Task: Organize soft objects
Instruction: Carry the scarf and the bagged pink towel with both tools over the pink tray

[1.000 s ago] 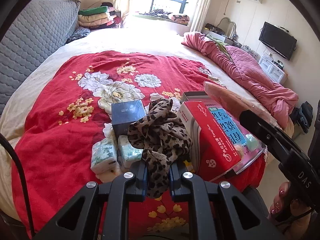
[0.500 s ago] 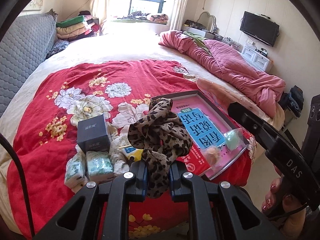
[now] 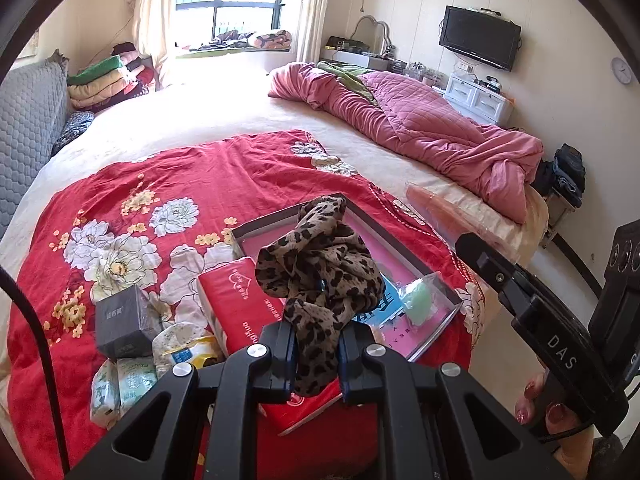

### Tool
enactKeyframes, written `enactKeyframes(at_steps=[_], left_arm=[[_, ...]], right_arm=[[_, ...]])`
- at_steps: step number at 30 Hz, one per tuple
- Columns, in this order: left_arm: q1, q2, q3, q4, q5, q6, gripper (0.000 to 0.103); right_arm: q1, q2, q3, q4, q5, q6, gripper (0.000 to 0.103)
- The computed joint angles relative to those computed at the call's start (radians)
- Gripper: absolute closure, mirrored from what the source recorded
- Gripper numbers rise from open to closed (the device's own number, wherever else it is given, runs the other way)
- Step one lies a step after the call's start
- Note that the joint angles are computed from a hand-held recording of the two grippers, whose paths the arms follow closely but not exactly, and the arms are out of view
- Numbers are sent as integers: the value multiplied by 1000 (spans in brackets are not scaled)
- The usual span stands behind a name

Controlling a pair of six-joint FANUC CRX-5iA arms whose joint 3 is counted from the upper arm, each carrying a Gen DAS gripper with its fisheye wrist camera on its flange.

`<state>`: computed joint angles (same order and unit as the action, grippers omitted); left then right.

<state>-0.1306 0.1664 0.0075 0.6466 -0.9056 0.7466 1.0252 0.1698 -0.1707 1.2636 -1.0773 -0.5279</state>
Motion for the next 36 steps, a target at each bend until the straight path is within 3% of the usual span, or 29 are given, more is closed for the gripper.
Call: enactKeyframes(at_steps=[4,12,21,36], left_arm=[[-31,35,46,-35,-12,26,87],[-77,154,190,-135,-82,127,87],[-119,251,308,-248,-150,217,87],[-155,363,444,-346,-255,273,86]], right_arm=[[4,-25,-38,-15,-37,-30,66],[-3,-49,-83,-52,-23,-74,66],[-18,-44,-92,-135,32,-69,66],[-49,-36,-105,-267,154,-40,66]])
